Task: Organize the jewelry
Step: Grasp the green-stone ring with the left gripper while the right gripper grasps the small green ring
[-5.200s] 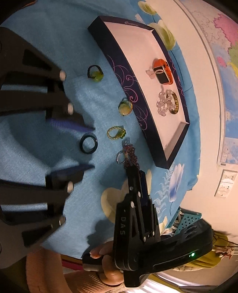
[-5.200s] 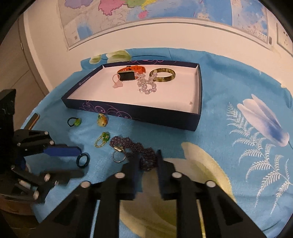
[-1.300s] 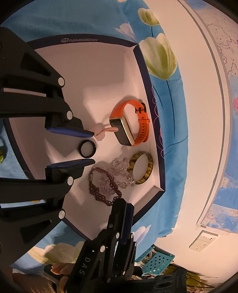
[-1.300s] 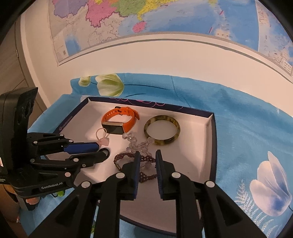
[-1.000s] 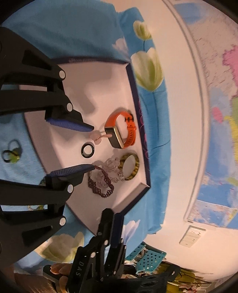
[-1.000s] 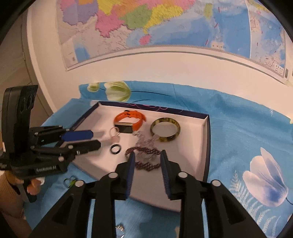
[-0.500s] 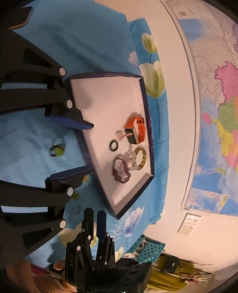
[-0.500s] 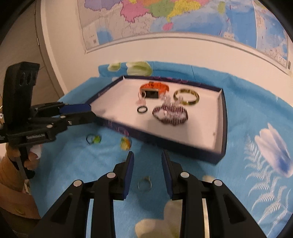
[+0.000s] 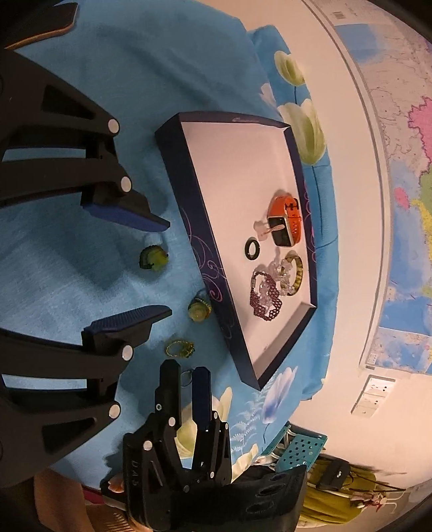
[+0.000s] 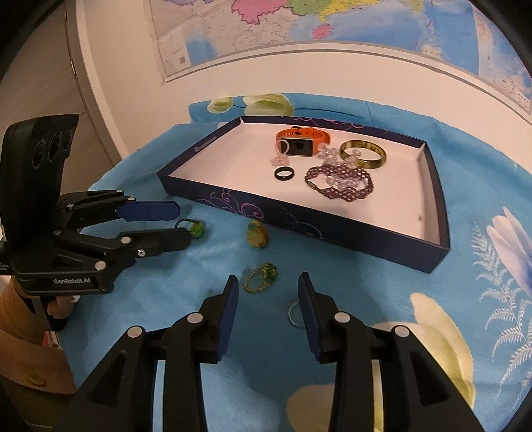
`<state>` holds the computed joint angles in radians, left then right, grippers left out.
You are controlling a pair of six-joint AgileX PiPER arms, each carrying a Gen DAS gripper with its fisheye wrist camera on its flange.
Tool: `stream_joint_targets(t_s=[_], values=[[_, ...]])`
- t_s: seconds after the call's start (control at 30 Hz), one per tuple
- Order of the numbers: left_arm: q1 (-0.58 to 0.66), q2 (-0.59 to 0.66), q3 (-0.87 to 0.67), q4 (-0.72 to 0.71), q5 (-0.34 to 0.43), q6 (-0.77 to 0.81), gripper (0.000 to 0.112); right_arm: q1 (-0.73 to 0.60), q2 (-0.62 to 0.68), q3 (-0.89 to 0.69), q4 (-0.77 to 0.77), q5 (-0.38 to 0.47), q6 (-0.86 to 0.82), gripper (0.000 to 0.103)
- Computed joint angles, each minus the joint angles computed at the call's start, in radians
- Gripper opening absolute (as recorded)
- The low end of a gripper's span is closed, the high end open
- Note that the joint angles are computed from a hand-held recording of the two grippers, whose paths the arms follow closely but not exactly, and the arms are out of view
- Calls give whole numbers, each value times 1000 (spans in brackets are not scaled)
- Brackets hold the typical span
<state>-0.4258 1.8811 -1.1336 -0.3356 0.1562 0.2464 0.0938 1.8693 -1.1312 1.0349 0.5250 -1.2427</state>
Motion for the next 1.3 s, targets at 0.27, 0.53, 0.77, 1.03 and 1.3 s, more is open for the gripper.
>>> stream_joint_targets(t_s=[0.27,0.53,0.77,1.03,1.3], values=[[21,51,-61,-47,75,9,41,18,23,-35,-57,-1,89,35],[13,61,-76,-55,87,6,38,44,33,-46,-116,-37,150,22],[15,64,-79,-51,88,-16,20,42,35,-52,-127,-36,165,1],[11,54,-63,-80,71,-3,16,20,11,-23,-45,-22,86,1],[0,18,-23,-152,35,66,16,1,-13,0,33,-12,22,1]])
